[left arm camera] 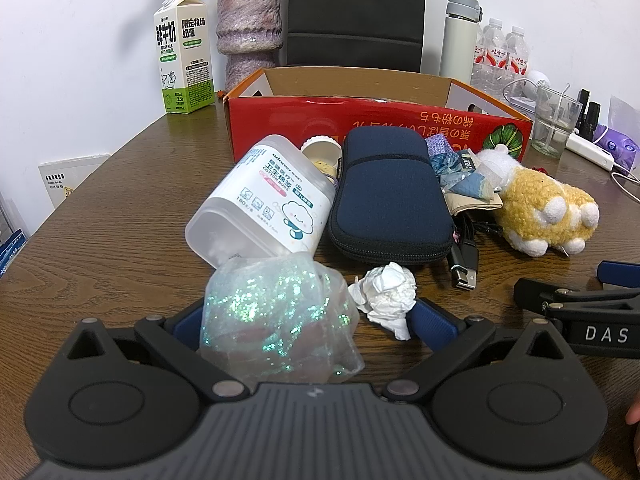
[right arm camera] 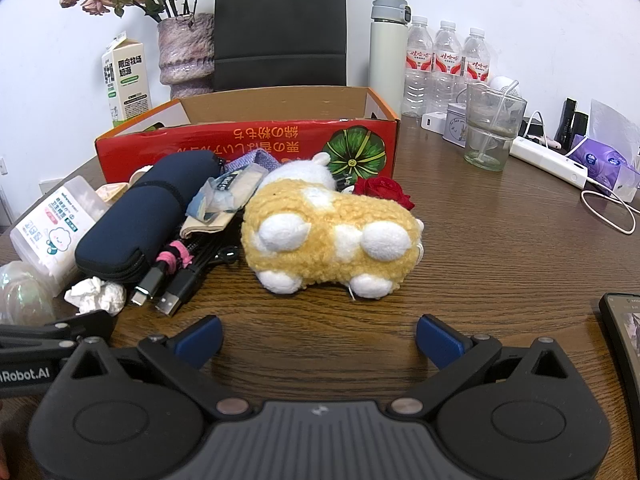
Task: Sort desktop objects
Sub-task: 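Grasp the white plastic bottle with the left tool while the right grasps the navy pouch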
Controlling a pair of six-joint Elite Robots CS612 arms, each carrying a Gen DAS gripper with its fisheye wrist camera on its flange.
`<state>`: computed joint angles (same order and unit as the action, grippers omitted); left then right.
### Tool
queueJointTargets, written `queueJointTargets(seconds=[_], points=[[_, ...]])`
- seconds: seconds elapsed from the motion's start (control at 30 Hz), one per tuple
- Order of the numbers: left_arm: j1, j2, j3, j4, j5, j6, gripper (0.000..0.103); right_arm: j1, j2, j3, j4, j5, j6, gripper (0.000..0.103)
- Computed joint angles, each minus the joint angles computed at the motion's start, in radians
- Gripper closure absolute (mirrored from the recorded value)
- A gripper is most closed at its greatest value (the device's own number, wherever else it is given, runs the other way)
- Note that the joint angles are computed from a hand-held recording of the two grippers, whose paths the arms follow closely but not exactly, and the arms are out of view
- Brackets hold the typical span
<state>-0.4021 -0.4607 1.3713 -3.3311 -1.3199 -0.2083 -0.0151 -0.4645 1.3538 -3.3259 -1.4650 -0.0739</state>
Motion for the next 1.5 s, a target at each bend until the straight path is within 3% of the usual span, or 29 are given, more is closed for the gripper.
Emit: queueJointTargets(seconds=[0.93,1.03,1.17,1.2,1.3,1.43,1.5], points=[[-0.001,-0.001,0.002,-0.002,0.006,-0.003,0.000,-0.001,0.003,-0.002,-0.002,0.005,-0.003,0.000],[0.002,-0.009,0.045,-0.108,0.011,-0.004,0.000,-0.002,0.002,0.003,-0.008,0.013,-0.001,0.000],[0.029,-0.014,0.084,-0.323,-0.102,0.054,0.000,-0.024,-0.017,0.051,-0.066,0.117,-0.053,0.002],[0.035,-0.013,0.079,-0.335,-0.103,0.052,0.000,-0.031,-0.020,0.062,-0.100,0.146,-0.052,0.002],[0.058,-0.004,0.031,-0.284,-0.104,0.006,0.000,-0.044,-0.023,0.060,-0.177,0.215,-0.023,0.004],[0.097,0.013,-0.051,-0.118,-0.191,-0.054,0.028,-0.051,-0.018,-0.004,-0.134,0.315,0.013,0.018],[0.117,0.027,-0.088,-0.065,-0.275,-0.082,0.030,-0.051,-0.004,-0.045,-0.080,0.390,-0.003,0.020]])
